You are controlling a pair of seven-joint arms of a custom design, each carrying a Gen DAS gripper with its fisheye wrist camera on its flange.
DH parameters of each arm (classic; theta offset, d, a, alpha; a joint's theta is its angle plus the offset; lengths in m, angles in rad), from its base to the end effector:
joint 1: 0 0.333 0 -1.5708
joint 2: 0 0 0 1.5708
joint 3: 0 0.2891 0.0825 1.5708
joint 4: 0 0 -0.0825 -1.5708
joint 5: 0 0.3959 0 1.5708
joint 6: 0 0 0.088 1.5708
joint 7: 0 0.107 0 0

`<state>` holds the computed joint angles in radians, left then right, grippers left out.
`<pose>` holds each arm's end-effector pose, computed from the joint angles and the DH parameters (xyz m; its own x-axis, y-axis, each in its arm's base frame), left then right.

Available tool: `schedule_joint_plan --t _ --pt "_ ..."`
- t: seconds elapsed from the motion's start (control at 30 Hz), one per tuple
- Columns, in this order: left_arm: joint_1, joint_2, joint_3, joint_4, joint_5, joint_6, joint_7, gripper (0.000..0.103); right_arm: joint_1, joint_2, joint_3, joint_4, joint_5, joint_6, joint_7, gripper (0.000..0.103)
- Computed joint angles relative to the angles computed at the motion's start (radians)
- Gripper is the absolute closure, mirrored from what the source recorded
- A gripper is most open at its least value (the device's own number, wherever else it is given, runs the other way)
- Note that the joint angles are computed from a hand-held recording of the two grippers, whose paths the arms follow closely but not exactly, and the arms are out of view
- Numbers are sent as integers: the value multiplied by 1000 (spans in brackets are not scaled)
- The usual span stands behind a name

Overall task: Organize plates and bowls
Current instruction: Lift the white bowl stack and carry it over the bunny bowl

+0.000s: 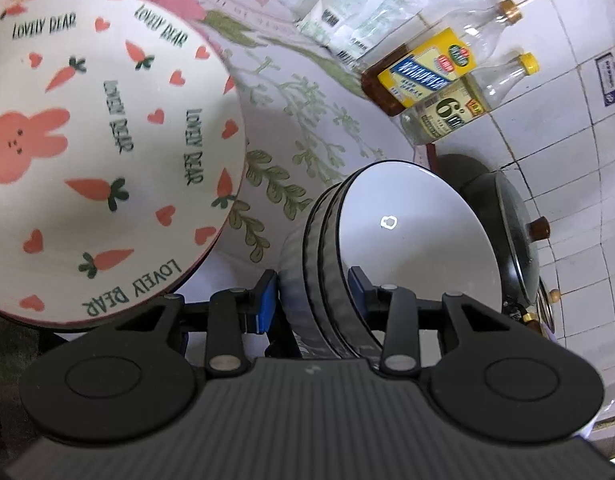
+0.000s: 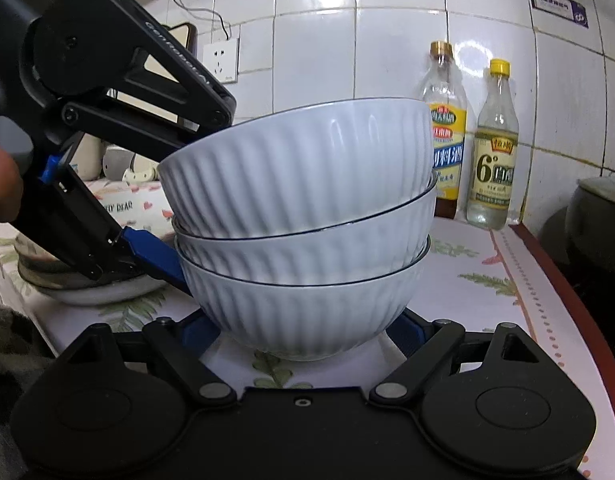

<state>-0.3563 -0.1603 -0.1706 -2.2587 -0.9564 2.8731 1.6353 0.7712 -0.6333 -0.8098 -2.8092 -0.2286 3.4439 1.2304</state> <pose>0.4929 -0.2362 0.4679 0.0055 -0.7476 0.6641 -0.8332 -0.3706 -0.4104 0.4183 0.0066 0.4410 0.3583 -0.9328 0.0400 -0.3448 -0.1720 -0.9228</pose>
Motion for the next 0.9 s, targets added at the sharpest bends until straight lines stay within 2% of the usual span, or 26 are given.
schedule_joint_plan --t 0.2,0.53,0.77,0.9 --pt "0 -68 21 -18 33 -29 11 67 -59 -10 104 22 30 -38 20 12" --pt "10 -206 84 -60 119 -110 10 67 -74 -37 238 74 133 -104 -22 12" --pt "49 -280 131 -91 199 -163 -11 67 -30 8 309 125 196 -117 0 12" --pt "61 -314 167 -121 204 -169 20 67 -17 59 354 164 219 -123 26 12"
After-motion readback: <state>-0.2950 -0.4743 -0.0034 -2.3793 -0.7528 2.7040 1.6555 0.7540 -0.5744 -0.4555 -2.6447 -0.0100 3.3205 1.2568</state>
